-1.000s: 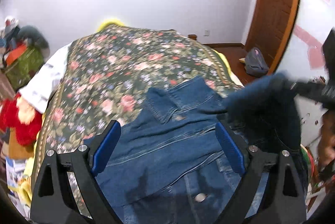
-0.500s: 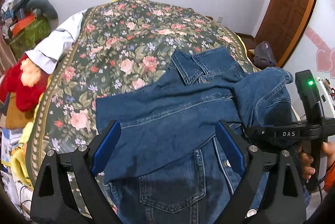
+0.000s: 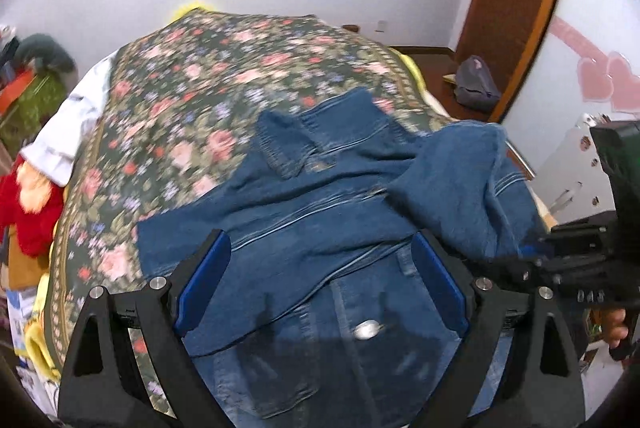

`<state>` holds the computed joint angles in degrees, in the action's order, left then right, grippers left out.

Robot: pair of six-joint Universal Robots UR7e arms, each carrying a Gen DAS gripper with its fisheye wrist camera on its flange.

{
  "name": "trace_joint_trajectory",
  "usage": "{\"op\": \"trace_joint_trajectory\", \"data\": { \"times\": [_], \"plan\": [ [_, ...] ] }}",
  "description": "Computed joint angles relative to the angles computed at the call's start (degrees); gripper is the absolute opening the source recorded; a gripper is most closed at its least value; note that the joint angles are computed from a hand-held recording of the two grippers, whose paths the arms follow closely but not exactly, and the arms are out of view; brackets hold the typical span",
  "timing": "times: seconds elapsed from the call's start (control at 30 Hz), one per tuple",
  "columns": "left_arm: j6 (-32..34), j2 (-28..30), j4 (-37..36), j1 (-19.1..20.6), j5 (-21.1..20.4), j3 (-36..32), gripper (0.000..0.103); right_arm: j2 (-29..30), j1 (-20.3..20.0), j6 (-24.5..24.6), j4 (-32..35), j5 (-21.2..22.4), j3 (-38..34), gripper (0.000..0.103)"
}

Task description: Fold large clothes

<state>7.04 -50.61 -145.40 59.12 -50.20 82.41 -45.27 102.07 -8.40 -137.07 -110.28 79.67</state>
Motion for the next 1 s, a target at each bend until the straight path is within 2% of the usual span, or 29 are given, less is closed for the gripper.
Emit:
{"op": "trace_joint_trajectory", "data": {
  "times": [0.17, 0.3, 0.47, 0.6, 0.7, 0.77, 0.8, 0.87, 0.93, 1.0],
  "plan": [
    [1.2, 4.5, 4.0, -1.6, -3.3, -6.0, 0.092, -5.3, -1.3, -1.2, -5.9, 1.7, 5.8, 0.011],
    [1.6, 9.6, 10.0, -2.5, -7.0, -13.0, 0.092, -8.2, -2.3, -2.1, -8.7, 2.0, 9.1, 0.011],
    [4.2, 17.1, 16.2, -3.9, -6.3, -21.1, 0.092, -11.8, -3.6, -3.2, -12.2, 3.2, 13.0, 0.011],
    [5.0, 22.1, 20.0, -4.0, -7.4, -26.7, 0.088, -13.8, -5.3, -1.8, -12.7, 4.7, 14.7, 0.011],
    [2.7, 26.3, 25.9, -3.3, -6.6, -32.9, 0.064, -14.2, -6.5, -0.6, -12.3, 5.3, 15.2, 0.011],
    [0.7, 28.3, 29.6, -2.3, -8.4, -36.3, 0.048, -14.2, -6.9, 0.1, -12.3, 4.6, 15.5, 0.011],
    [-0.3, 28.7, 30.2, -1.9, -9.1, -36.9, 0.044, -14.2, -6.9, 0.2, -12.5, 3.9, 15.7, 0.011],
    [-1.0, 28.7, 29.7, -1.3, -9.8, -36.9, 0.023, -14.5, -7.1, 0.1, -12.9, 3.6, 16.1, 0.011],
    [-1.0, 26.9, 26.9, -1.2, -10.0, -33.9, 0.015, -14.8, -7.7, 0.4, -12.5, 4.9, 16.1, 0.011],
    [1.1, 24.4, 22.2, -1.8, -8.9, -30.0, 0.013, -14.9, -7.7, 0.7, -12.5, 5.5, 15.9, 0.011]
  ]
}}
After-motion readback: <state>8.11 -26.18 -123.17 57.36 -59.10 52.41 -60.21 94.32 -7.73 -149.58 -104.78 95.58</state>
